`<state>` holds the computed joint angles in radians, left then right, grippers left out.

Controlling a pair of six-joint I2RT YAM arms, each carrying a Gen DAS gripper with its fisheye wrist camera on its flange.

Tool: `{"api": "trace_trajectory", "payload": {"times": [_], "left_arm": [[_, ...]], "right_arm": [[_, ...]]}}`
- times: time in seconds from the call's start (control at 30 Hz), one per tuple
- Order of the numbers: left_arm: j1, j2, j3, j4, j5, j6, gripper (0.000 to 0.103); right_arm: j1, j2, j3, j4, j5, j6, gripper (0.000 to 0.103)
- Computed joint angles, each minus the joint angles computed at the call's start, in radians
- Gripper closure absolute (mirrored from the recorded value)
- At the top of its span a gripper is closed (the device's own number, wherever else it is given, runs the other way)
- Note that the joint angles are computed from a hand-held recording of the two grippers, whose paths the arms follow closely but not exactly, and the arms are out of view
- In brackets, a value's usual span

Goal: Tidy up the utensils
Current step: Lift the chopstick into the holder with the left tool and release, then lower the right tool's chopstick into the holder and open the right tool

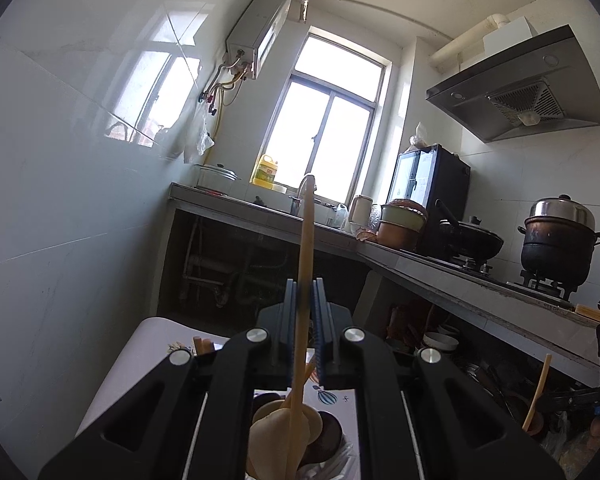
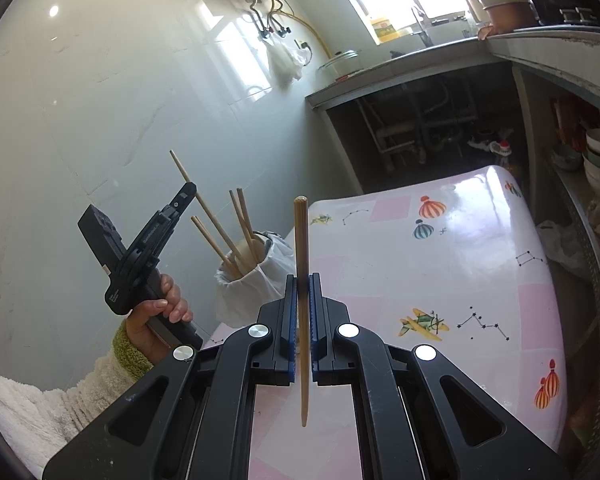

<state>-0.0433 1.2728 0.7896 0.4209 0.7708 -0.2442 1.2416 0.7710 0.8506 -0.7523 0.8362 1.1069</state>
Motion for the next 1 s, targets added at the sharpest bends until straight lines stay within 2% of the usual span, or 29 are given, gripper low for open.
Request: {"api": "trace_trajectory", "payload": {"times": [0.13,0.33,0.43,0.57,0.67,0.8,0.93,1.0], "left_arm": [[0.043,-0.068,-0.02,-0.071,0.064,0.024,0.057],[0.124,-0.157,-0.042,-0.128,0.154,0.062,0.042],[0.194,-0.195,-0.05,-0.151,0.216,0.063,0.035],[0.314,-0.238,-0.042,-0.263,0.305,0.131,0.027],[0.41,-0.25,-0.024,-0.399,0.37,0.244,0.023],[0.531,-0.225,0.023,-0.669,0.419,0.503,0.019],[0.64,-0.153,0.075,-0.925,0.433,0.765,0.018],[0.682,-0.119,0.088,-1.005,0.421,0.868,0.017]], "right_arm": [[0.018,0.017,0.026,-0.006,0.026,-0.011,0.099],[0.022,0.058,0.1,0.007,0.06,-0.076,0.099],[-0.017,0.079,0.147,0.061,0.048,-0.173,0.099],[-0.126,0.127,0.218,0.181,-0.046,-0.342,0.099],[-0.222,0.188,0.281,0.258,-0.142,-0.441,0.099],[-0.327,0.294,0.373,0.321,-0.247,-0.518,0.099],[-0.396,0.394,0.435,0.353,-0.293,-0.56,0.099],[-0.411,0.435,0.452,0.361,-0.295,-0.572,0.099]]}}
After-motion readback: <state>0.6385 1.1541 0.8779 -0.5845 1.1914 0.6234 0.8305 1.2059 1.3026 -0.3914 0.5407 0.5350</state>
